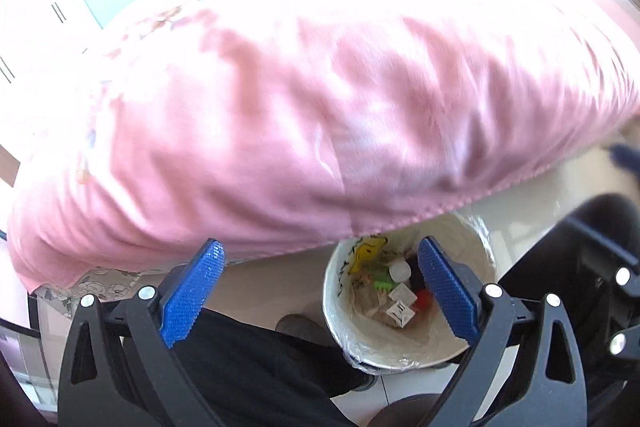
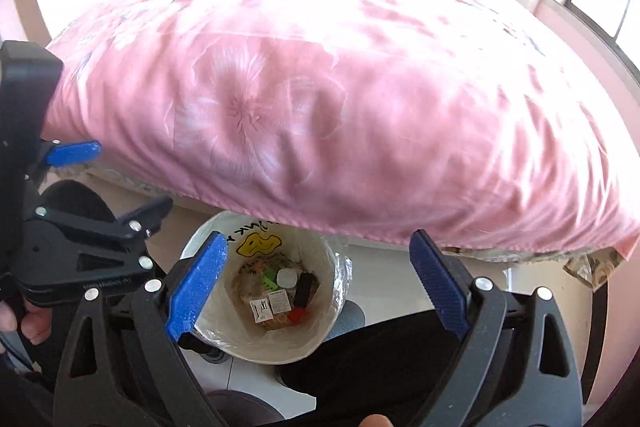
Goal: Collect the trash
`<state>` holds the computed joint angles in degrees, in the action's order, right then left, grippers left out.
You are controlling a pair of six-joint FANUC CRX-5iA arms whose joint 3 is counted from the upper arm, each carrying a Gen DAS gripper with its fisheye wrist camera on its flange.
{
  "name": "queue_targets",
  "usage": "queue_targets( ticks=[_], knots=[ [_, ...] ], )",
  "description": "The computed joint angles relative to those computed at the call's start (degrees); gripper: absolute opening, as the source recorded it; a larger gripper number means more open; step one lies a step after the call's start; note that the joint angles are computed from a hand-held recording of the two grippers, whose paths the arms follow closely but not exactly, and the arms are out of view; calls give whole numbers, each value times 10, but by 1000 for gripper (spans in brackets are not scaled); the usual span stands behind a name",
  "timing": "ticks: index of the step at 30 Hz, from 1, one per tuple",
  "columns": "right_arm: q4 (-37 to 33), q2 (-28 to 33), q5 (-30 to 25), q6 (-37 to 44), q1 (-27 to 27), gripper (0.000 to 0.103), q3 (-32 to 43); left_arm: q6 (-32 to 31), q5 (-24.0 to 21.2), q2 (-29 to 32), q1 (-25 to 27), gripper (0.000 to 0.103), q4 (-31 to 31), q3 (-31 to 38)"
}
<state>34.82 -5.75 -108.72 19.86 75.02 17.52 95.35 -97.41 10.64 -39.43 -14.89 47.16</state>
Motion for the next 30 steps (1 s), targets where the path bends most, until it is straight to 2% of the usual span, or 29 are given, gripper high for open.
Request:
queue_targets(
  ticks=[5, 12, 16, 25, 30],
  knots=[
    [75, 32, -58, -20, 43, 91, 71, 43, -32, 7, -22, 99, -66, 92],
    [180, 71, -103, -24, 94, 91, 152, 71, -76, 13, -56, 99, -126, 196],
    [255, 116, -149, 8, 112, 91, 228, 90, -93, 13, -68, 99, -140, 237],
    [302, 141, -176, -9, 184, 91, 281, 131, -127, -7, -127, 99, -196, 268],
    [298, 137, -198, -70, 224, 91, 273, 167, -140, -31, -157, 99, -215, 244]
  ],
)
